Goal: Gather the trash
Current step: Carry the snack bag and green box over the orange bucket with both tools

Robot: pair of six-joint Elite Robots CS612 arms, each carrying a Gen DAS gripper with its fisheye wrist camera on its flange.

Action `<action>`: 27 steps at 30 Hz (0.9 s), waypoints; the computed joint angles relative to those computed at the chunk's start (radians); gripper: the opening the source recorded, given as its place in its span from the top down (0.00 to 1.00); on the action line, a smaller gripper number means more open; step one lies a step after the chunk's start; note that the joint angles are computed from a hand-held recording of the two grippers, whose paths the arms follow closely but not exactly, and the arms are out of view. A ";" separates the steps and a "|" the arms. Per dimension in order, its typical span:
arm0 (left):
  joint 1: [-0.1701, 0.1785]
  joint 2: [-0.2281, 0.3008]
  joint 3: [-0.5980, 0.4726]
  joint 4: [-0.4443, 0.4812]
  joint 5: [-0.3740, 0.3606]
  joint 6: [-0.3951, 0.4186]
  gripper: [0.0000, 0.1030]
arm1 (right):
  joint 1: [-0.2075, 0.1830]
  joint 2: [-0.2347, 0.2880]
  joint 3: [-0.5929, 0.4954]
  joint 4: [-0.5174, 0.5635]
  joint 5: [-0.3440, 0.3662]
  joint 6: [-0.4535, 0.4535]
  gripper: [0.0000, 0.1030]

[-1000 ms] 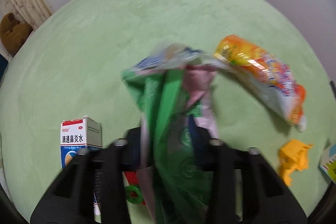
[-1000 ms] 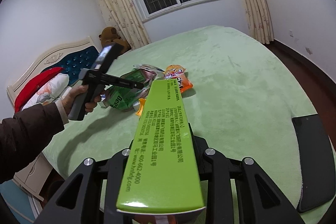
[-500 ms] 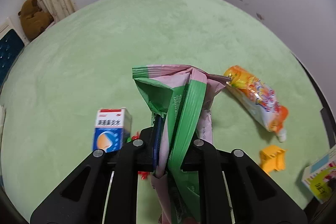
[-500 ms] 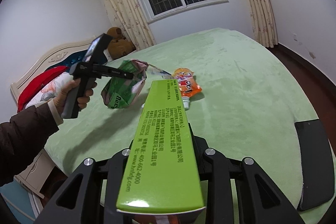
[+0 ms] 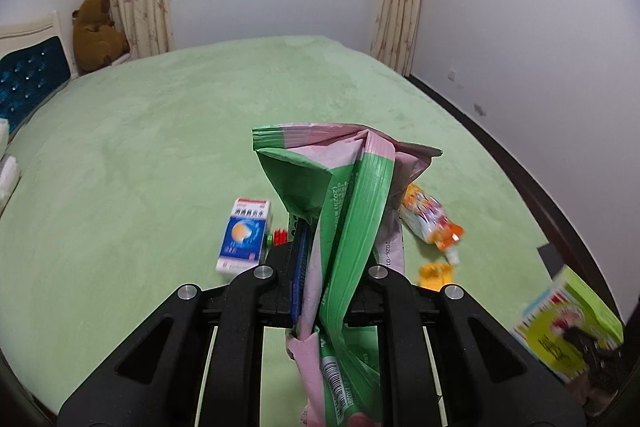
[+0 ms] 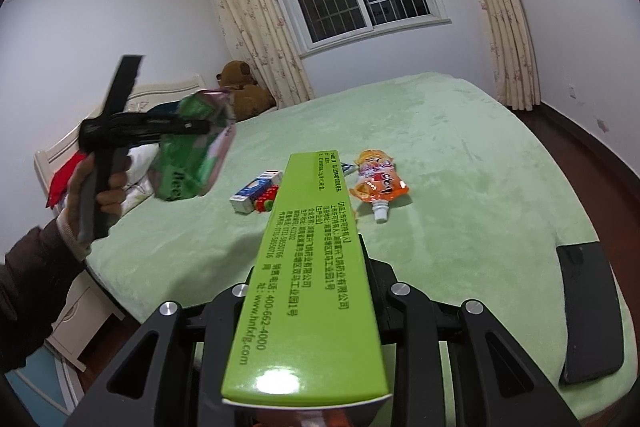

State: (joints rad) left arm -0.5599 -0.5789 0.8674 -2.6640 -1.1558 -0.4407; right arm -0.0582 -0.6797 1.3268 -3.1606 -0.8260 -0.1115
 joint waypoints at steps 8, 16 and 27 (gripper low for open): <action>-0.061 -0.126 0.263 -0.121 0.045 -0.009 0.88 | -0.006 -0.050 0.081 -0.013 0.034 -0.062 0.71; -0.117 -0.167 0.400 -0.165 0.042 -0.074 0.88 | -0.014 -0.087 0.142 -0.003 0.061 -0.104 0.71; -0.155 -0.165 0.492 -0.161 -0.034 -0.186 0.88 | -0.023 -0.150 0.242 0.189 0.058 -0.287 0.71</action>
State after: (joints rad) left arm -0.7146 -0.7442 1.3597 -2.8248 -1.1902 -0.6263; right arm -0.0808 -0.8298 1.5686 -2.9718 -0.7682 -0.3986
